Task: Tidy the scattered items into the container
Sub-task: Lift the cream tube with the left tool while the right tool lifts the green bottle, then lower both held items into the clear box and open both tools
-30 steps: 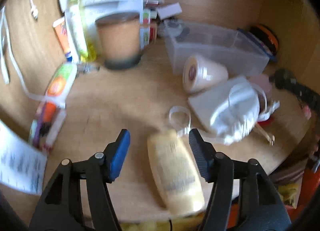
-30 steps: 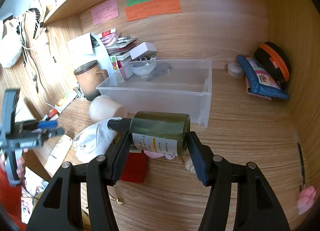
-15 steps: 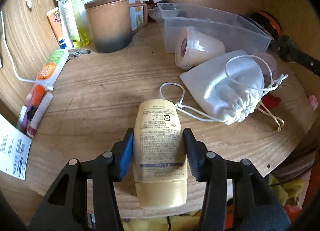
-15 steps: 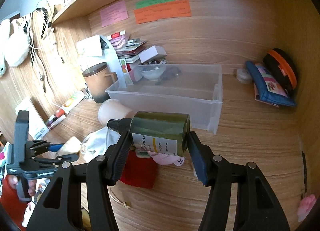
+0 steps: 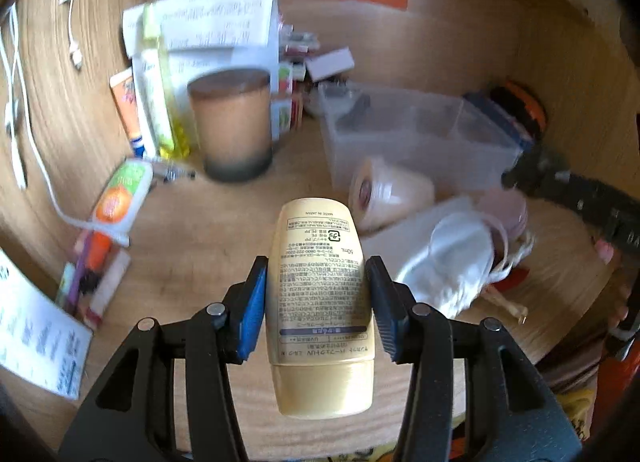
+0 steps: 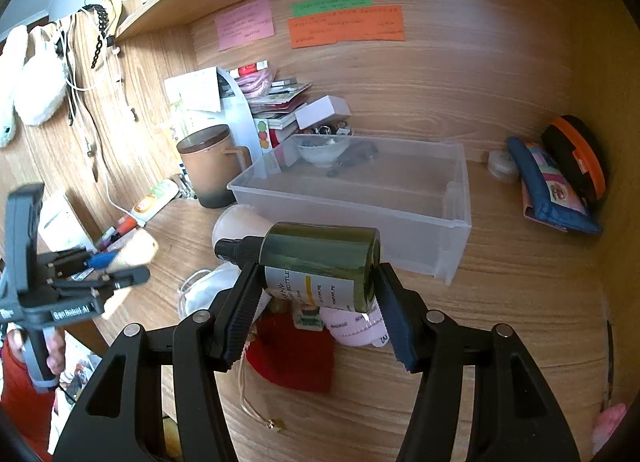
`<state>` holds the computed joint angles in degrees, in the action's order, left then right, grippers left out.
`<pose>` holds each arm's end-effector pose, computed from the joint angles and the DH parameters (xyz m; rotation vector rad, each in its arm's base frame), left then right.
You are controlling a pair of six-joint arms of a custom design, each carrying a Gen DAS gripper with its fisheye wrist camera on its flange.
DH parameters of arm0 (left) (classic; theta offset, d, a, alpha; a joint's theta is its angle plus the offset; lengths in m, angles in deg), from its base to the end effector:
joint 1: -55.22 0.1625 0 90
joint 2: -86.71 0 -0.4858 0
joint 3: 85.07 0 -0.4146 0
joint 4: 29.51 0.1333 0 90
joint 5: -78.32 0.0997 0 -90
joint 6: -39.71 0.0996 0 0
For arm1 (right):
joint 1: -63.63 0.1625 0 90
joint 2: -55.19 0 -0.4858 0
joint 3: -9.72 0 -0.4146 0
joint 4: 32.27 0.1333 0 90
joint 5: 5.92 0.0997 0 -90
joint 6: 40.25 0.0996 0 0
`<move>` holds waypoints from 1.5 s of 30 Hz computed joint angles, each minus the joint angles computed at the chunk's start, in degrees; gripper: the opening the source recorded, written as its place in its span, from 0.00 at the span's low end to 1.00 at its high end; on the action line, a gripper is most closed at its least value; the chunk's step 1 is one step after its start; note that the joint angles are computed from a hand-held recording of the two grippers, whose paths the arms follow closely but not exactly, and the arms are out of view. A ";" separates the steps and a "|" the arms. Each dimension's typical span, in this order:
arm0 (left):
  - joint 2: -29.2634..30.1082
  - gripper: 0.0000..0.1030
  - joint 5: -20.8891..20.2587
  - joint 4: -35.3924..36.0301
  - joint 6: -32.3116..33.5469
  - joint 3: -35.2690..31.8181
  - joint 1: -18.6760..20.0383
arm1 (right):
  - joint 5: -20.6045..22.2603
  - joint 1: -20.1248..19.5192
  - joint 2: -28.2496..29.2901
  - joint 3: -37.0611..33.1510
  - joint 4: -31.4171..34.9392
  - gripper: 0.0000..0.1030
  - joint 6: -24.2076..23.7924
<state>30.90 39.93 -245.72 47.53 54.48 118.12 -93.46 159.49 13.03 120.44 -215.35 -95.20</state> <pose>-0.0093 -0.4822 0.1739 0.2632 2.2009 -1.0109 0.2026 -0.6263 0.0535 1.5004 -2.5297 0.6076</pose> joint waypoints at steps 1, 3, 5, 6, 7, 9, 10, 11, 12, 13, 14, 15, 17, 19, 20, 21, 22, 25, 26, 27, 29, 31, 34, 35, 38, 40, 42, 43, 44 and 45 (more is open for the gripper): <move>-0.01 0.46 -0.37 -0.19 0.78 -0.56 -0.06 | 0.01 0.10 0.02 -0.06 -0.07 0.53 -0.06; 0.07 0.46 -1.14 -0.06 2.78 -2.41 -0.05 | -0.11 0.38 0.16 -0.27 -0.54 0.53 -0.32; 0.26 0.46 -1.83 0.36 4.52 -4.11 -0.24 | -0.42 0.70 0.39 -0.83 -0.61 0.53 -0.51; 0.17 0.46 -2.56 1.30 5.32 -5.16 -0.19 | -0.67 0.88 0.60 -1.32 -0.54 0.53 -0.46; 0.13 0.46 -3.43 2.21 5.92 -6.37 -0.02 | -0.85 1.03 0.78 -1.83 -0.40 0.53 -0.32; -0.19 0.46 -6.32 5.42 6.77 -9.00 0.69 | -1.14 1.31 1.22 -3.53 0.92 0.53 0.39; -0.36 0.46 -7.68 7.00 6.79 -9.98 1.11 | -1.17 1.43 1.41 -4.37 1.76 0.53 0.83; -0.47 0.46 -9.09 9.20 6.59 -11.31 1.58 | -1.04 1.49 1.60 -5.35 2.81 0.53 1.34; -0.39 0.46 -10.31 11.49 6.29 -12.95 2.12 | -1.12 1.64 1.86 -6.67 4.21 0.53 2.03; -0.12 0.46 -11.18 13.45 6.33 -14.48 2.48 | -1.30 1.78 2.14 -7.80 5.23 0.53 2.63; 0.25 0.46 -11.89 15.18 6.38 -16.10 2.84 | -1.45 1.93 2.49 -9.04 6.24 0.53 3.03; 0.62 0.46 -12.55 16.95 6.35 -17.65 3.12 | -1.65 2.03 2.76 -9.95 6.85 0.53 3.25; 1.24 0.46 -14.17 20.12 6.68 -20.84 3.66 | -2.16 2.28 3.42 -11.96 8.22 0.53 4.05; 1.90 0.45 -15.58 23.20 7.06 -24.15 4.13 | -2.88 2.55 4.22 -14.08 9.41 0.53 4.72; 2.39 0.44 -15.91 24.22 7.39 -25.53 4.33 | -3.18 2.65 4.56 -14.89 9.70 0.53 4.88; 2.98 0.44 -15.96 25.45 7.50 -26.99 4.54 | -3.41 2.72 5.01 -15.97 10.22 0.53 5.15; 3.58 0.42 -16.28 27.61 7.65 -28.82 5.03 | -3.54 2.75 5.42 -16.91 10.79 0.53 5.51; 5.35 0.25 -16.02 33.57 6.15 -32.90 6.31 | -5.07 2.93 7.18 -20.20 12.62 0.53 6.61; 5.95 0.25 -15.92 35.87 5.35 -34.26 6.88 | -6.02 3.03 7.83 -21.20 13.07 0.53 6.64; 6.57 0.25 -16.27 37.69 4.67 -35.47 7.57 | -7.17 3.17 8.61 -22.25 13.45 0.53 6.46; 7.84 0.25 -15.78 40.81 3.84 -37.24 8.63 | -10.11 3.62 10.32 -24.37 14.42 0.53 5.48; 8.55 0.25 -15.72 41.09 3.94 -37.72 9.21 | -12.30 3.93 11.64 -26.01 15.22 0.53 4.46; 8.32 0.25 -16.35 41.21 3.88 -37.67 9.37 | -14.53 4.16 13.40 -28.59 17.18 0.53 2.65; 8.44 0.25 -15.87 41.20 4.10 -37.77 9.29 | -15.16 4.28 13.91 -29.34 17.82 0.53 2.25; 9.25 0.28 -12.66 40.30 5.50 -37.88 8.82 | -16.86 4.80 15.33 -31.10 19.13 0.53 0.56; 10.15 0.31 -10.37 38.97 7.04 -37.98 8.48 | -17.58 5.18 16.04 -32.20 21.05 0.53 -0.12; 10.64 0.35 -9.69 38.75 7.48 -38.12 8.31 | -19.13 5.60 16.84 -32.64 20.43 0.53 -1.24; 10.77 0.36 -9.54 38.68 7.67 -38.28 8.32 | -19.63 5.79 17.14 -32.70 20.17 0.53 -1.87; 10.85 0.40 -9.31 38.40 7.76 -38.20 8.21 | -19.86 5.91 17.32 -32.72 20.12 0.53 -2.35; 10.83 0.43 -9.20 37.74 7.86 -38.01 8.02 | -19.81 6.02 17.43 -32.65 19.75 0.53 -2.37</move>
